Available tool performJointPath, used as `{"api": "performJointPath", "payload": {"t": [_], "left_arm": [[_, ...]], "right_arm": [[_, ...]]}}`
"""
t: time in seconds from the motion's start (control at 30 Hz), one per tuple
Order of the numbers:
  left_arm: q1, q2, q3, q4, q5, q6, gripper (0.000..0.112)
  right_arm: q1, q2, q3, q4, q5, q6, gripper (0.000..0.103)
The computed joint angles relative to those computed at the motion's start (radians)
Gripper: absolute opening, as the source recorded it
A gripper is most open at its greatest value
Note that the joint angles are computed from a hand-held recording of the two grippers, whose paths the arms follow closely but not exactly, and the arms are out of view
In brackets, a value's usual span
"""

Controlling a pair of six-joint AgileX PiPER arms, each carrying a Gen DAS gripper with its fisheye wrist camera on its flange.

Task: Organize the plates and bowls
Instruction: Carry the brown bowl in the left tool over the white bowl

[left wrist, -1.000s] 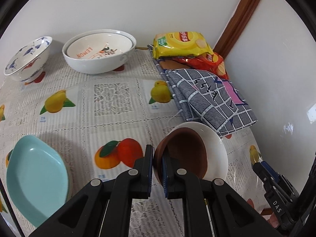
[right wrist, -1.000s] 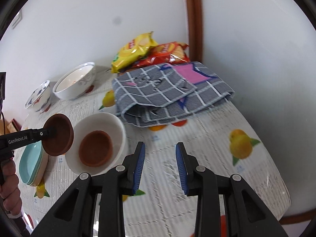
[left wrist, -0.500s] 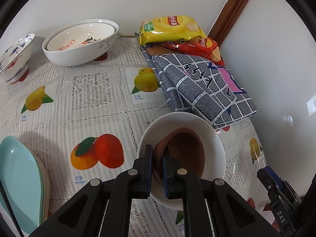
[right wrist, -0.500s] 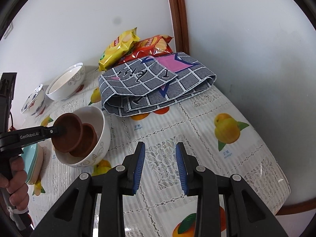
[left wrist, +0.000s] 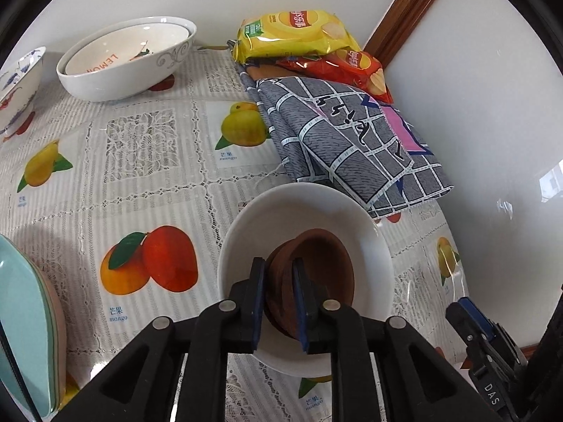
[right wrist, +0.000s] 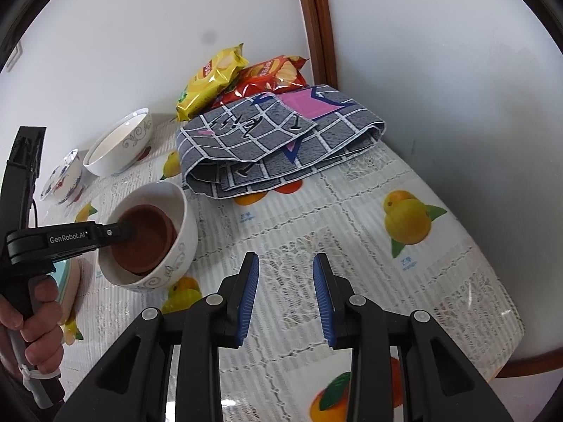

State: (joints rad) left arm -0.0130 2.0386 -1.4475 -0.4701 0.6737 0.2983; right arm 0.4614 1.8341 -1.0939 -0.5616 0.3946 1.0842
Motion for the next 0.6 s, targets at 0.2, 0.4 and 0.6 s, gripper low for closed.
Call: {"api": "performJointPath", "payload": {"t": [0.2, 0.4, 0.6], "left_arm": [[0.003, -0.051, 0.034, 0.005, -0.025, 0.024, 0.02], [0.018, -0.088, 0.054, 0.045, -0.048, -0.006, 0.02], [0.033, -0.064, 0.033, 0.132, -0.022, -0.087, 0.02]], "right_arm": [[0.016, 0.019, -0.037, 0.043, 0.002, -0.055, 0.032], [0.019, 0.034, -0.084, 0.099, -0.016, -0.133, 0.032], [0.007, 0.089, -0.183, 0.296, -0.02, -0.339, 0.032]]}}
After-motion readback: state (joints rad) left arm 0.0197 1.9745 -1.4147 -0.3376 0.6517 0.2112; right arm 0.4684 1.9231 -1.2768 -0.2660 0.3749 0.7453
